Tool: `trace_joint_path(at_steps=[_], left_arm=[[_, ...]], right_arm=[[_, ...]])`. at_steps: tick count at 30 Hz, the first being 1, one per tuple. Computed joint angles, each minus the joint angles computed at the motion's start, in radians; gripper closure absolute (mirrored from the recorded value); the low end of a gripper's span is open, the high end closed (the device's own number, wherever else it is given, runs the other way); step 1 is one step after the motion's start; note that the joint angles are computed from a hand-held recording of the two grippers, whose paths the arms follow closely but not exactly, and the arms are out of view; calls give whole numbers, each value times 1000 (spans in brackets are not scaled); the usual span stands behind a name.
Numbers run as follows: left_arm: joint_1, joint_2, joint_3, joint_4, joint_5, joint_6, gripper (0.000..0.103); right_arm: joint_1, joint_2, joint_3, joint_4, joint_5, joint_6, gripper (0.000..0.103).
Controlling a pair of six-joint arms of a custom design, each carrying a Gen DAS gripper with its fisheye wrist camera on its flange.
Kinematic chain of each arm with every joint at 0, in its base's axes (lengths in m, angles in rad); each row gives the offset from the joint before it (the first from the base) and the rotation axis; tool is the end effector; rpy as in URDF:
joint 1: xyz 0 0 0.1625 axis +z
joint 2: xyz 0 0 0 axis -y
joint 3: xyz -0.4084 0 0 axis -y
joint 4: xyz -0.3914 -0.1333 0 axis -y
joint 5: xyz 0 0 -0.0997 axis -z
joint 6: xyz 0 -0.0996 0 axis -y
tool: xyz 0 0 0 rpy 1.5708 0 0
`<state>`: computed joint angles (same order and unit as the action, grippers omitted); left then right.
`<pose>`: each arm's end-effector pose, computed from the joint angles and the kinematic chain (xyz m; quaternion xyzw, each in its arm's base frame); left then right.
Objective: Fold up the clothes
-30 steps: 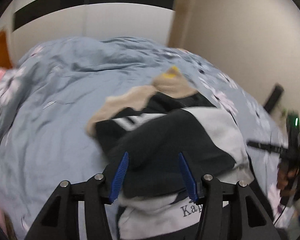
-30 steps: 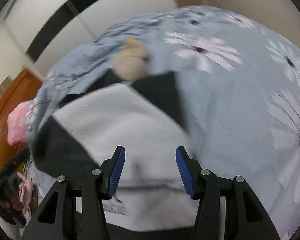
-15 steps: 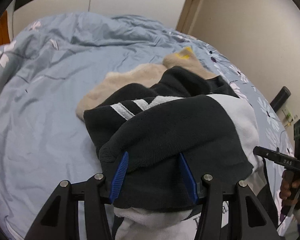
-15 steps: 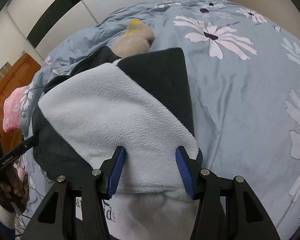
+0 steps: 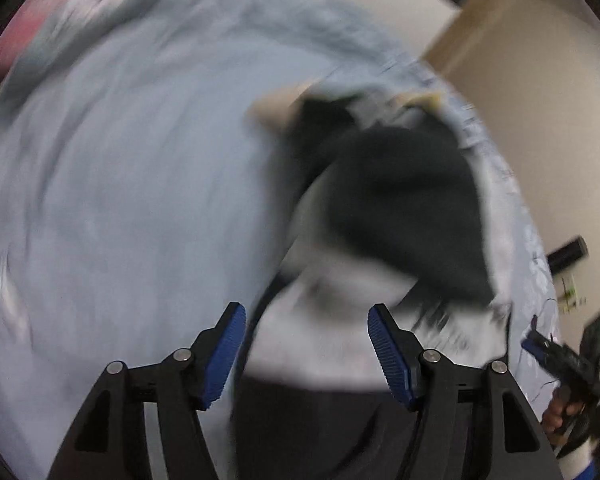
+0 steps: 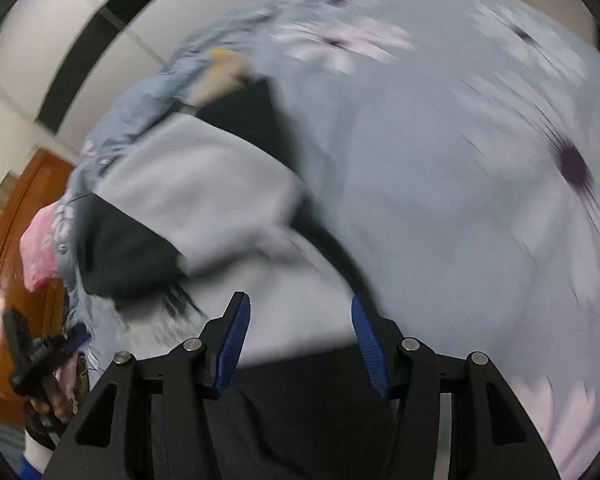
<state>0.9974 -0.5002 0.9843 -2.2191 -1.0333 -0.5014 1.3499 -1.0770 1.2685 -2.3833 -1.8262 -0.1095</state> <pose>-0.2885 -0.7864 0.1081 0.0128 0.9610 -0.2034 0.1869 -0.0511 -0.7213 0.4273 -0.0914 -0.9408 0.2790 0.1694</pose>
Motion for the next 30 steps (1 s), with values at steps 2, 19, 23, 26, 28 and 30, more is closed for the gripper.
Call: trace_joint_path(at_steps=[2,19,23,26,28,30], left_arm=[[19,-26,39,43,-46,-72,36],[72,-48,71,270,-368,-38,35],[74,-70,114,263,-431,-1,37],[68,-89,151,278,-461,26,38],[61,-90,154,300,-459,44,40],[54,-89,151,324,-433,47,49]], right_arm=[[-24,-41,42,41,13,41,49],[-128,-170,216,192,255,126,49],[-143,-198,245,203,276,109,61],[-150,-210,258,197,297,117,68],[-146,-209,254,217,286,115,70],[-134,-201,250,228,243,114,75]])
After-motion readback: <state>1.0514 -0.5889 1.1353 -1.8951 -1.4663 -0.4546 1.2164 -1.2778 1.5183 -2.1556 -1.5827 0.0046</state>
